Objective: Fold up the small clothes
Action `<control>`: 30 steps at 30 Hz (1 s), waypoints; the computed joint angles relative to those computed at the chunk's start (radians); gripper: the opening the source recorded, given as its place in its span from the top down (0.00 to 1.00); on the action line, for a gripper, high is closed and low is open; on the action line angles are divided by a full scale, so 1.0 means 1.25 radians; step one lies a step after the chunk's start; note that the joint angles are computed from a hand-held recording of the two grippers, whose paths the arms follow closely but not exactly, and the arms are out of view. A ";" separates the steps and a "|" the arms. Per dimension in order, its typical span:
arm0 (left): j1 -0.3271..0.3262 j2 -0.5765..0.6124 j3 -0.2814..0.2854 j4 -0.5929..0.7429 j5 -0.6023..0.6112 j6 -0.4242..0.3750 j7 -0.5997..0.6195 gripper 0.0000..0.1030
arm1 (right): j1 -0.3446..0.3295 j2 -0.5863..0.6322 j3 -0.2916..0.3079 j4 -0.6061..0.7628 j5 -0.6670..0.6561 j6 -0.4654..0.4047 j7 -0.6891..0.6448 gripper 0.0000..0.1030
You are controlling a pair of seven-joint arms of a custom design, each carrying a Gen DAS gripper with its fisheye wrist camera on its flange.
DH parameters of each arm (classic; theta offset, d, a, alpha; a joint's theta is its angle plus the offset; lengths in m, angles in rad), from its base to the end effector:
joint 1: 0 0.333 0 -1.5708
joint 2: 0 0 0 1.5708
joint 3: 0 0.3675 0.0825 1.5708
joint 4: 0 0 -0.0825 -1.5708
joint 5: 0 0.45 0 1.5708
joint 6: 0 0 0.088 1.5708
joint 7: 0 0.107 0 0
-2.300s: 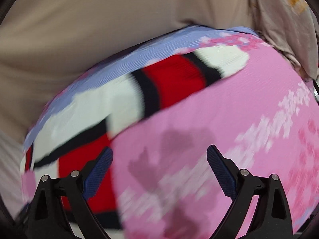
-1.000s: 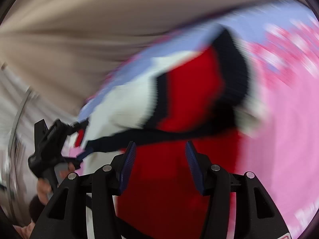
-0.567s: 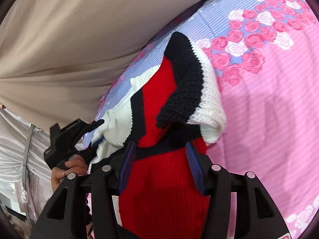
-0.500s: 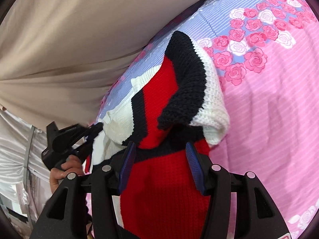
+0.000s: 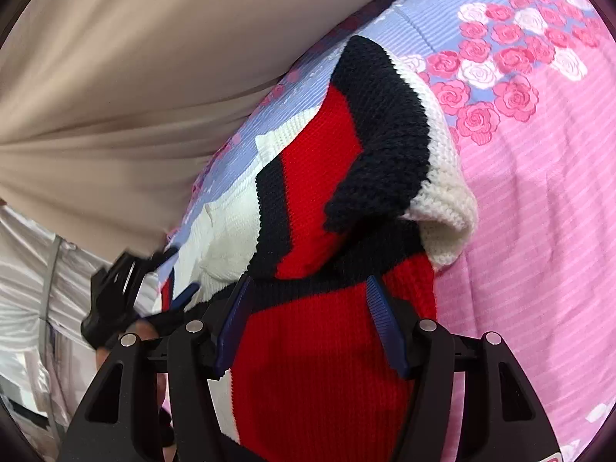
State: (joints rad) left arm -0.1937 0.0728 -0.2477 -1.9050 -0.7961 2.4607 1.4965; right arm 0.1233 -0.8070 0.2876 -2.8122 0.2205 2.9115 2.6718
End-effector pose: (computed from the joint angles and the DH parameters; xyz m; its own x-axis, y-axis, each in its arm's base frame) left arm 0.6187 -0.2870 0.5384 0.0322 -0.7275 0.6853 -0.9559 -0.2226 -0.1914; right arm 0.3484 0.1454 0.5250 -0.4389 -0.5724 -0.6926 -0.4772 0.8016 -0.3602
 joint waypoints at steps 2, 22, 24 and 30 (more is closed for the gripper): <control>-0.006 0.030 -0.005 0.022 0.009 0.004 -0.021 0.58 | -0.005 -0.009 0.011 -0.003 -0.002 -0.008 0.011 0.41; 0.044 -0.043 0.056 -0.042 0.191 0.067 -0.028 0.93 | -0.157 0.073 0.147 0.002 0.100 0.176 0.074 0.91; 0.048 -0.028 0.055 -0.038 0.198 0.042 -0.034 0.93 | -0.207 0.003 0.189 -0.016 0.068 0.120 0.126 0.91; 0.046 -0.045 0.050 -0.064 0.212 0.061 -0.028 0.94 | -0.136 0.069 0.106 0.000 0.023 0.074 0.111 0.91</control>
